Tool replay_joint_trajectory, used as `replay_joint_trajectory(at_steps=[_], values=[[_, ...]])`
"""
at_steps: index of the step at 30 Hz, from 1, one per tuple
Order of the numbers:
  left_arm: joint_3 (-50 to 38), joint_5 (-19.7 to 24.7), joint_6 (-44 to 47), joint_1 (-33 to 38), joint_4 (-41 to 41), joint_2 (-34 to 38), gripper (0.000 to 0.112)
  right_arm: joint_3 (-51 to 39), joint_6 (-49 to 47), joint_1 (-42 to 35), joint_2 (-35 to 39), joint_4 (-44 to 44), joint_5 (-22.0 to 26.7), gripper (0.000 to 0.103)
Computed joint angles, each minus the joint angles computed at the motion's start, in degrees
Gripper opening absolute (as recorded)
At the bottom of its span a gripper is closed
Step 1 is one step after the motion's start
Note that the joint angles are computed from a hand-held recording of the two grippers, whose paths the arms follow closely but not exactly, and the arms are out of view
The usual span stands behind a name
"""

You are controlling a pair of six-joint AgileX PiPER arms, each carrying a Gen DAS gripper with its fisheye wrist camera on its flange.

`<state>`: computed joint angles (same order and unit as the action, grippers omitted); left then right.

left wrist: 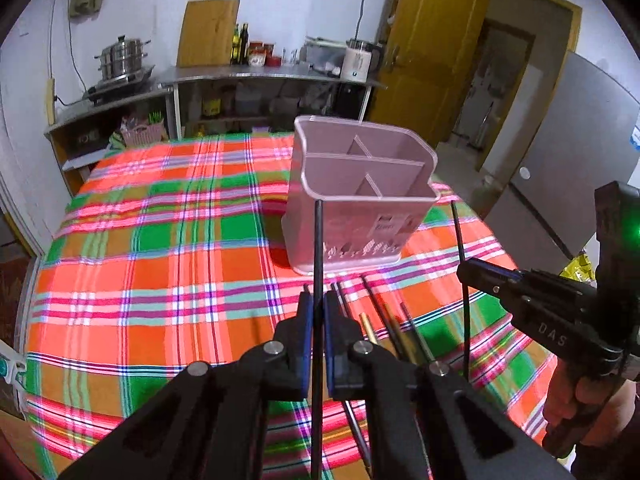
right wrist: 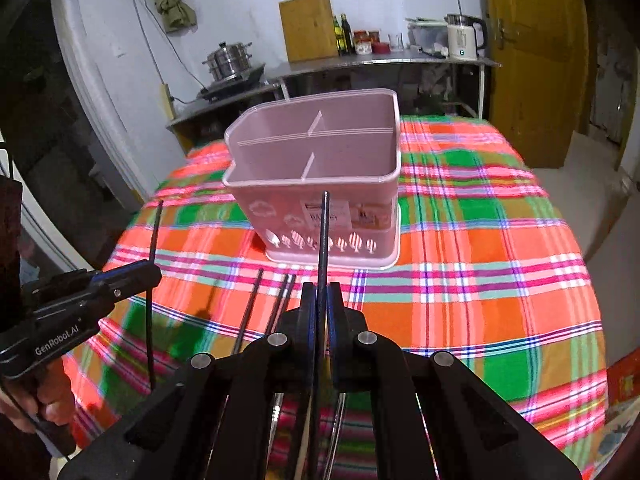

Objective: Organize utensils
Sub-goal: 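Lift the black chopsticks upright with both tools and carry them over the pink basket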

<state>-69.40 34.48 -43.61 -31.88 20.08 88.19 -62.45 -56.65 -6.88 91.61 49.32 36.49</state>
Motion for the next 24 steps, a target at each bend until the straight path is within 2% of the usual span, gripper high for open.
replay_joint_trajectory(at_steps=[14, 24], values=[[-3.9, 6.0, -4.9, -5.8, 7.4, -4.6, 0.005, 2.7, -3.3, -4.3, -11.4, 4.0, 4.5, 0.005], [-8.9, 8.2, -2.3, -6.2, 6.1, -3.0, 0.005, 2.7, -4.4, -6.8, -13.7, 6.1, 6.7, 0.005]])
